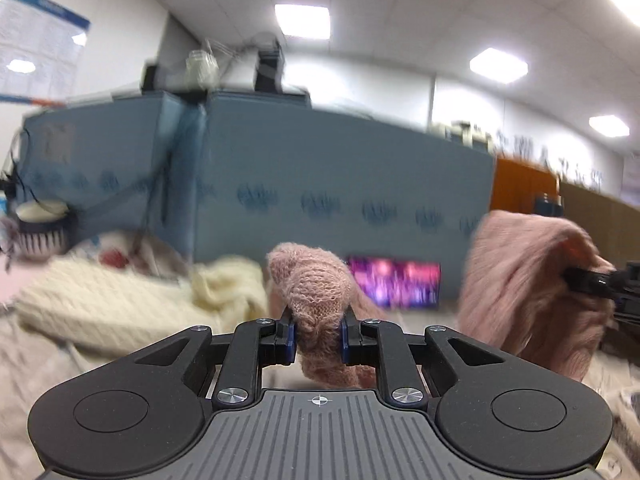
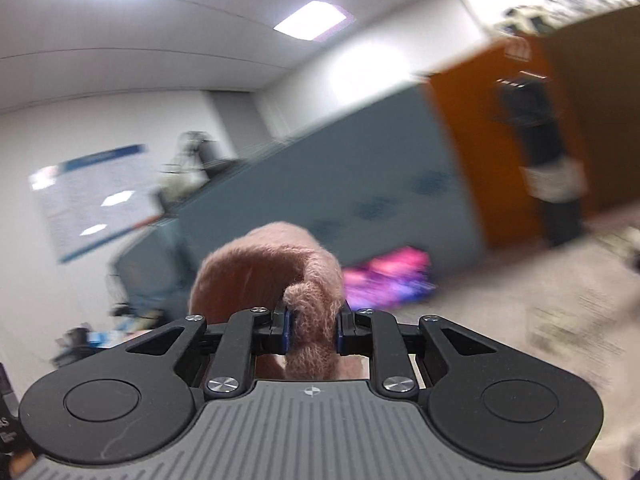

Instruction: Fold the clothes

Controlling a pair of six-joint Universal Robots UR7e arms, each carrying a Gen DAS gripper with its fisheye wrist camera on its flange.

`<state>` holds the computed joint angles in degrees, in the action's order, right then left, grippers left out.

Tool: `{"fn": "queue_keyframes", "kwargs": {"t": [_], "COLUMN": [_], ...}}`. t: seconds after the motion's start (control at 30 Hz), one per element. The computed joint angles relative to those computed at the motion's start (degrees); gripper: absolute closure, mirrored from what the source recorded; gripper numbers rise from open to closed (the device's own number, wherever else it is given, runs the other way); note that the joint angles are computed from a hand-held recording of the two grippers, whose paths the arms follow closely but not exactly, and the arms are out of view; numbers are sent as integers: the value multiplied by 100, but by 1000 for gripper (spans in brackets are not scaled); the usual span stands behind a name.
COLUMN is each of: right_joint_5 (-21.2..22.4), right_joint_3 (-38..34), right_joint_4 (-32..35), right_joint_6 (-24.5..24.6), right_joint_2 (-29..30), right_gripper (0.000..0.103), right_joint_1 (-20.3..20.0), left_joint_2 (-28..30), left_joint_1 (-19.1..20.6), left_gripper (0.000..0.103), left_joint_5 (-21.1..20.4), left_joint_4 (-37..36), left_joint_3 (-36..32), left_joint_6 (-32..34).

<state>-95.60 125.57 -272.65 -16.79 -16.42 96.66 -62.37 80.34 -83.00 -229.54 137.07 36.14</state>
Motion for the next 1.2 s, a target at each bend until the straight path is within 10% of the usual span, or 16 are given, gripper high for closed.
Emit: {"fn": "queue_keyframes", "kwargs": {"t": [0.2, 0.37, 0.47, 0.67, 0.87, 0.97, 1.03, 1.1, 1.13, 1.2], "right_joint_5": [-582, -1446, -1333, -858, -1666, -1567, -1463, -1495, -1521, -1426], "right_joint_3": [455, 366, 358, 290, -414, -501, -493, -510, -509, -435], "right_joint_4": [-37, -528, -360, 1269, 2593, 2756, 2577, 2291, 2179, 1976], "right_joint_6": [-24, -580, -1075, -2135, -3141, -2794, -2450, -2197, -2093, -1845], "right_joint_2": [-8, 131, 18, -418, -399, -433, -448, -440, -456, -535], "right_gripper": [82, 41, 21, 4, 4, 5, 23, 58, 72, 80], "right_joint_1": [-400, -195, -162, -54, 262, 110, -13, -95, -130, -212], "left_joint_2": [-171, -573, -651, -661, -696, -609, -531, -457, -462, -448], "left_joint_1": [66, 274, 351, 447, 476, 408, 363, 340, 364, 390], "left_gripper": [82, 56, 28, 17, 16, 16, 17, 37, 65, 79], "left_joint_5": [666, 664, 582, 536, 253, 251, 276, 248, 125, -63], "left_joint_4": [785, 1577, 1657, 2026, 3017, 3088, 2987, 2816, 2849, 2806], "left_joint_3": [-7, 8, -37, -298, -578, -615, -616, -598, -603, -593], "left_joint_6": [-367, -944, -1075, -1252, -1102, -884, -803, -669, -606, -481]}}
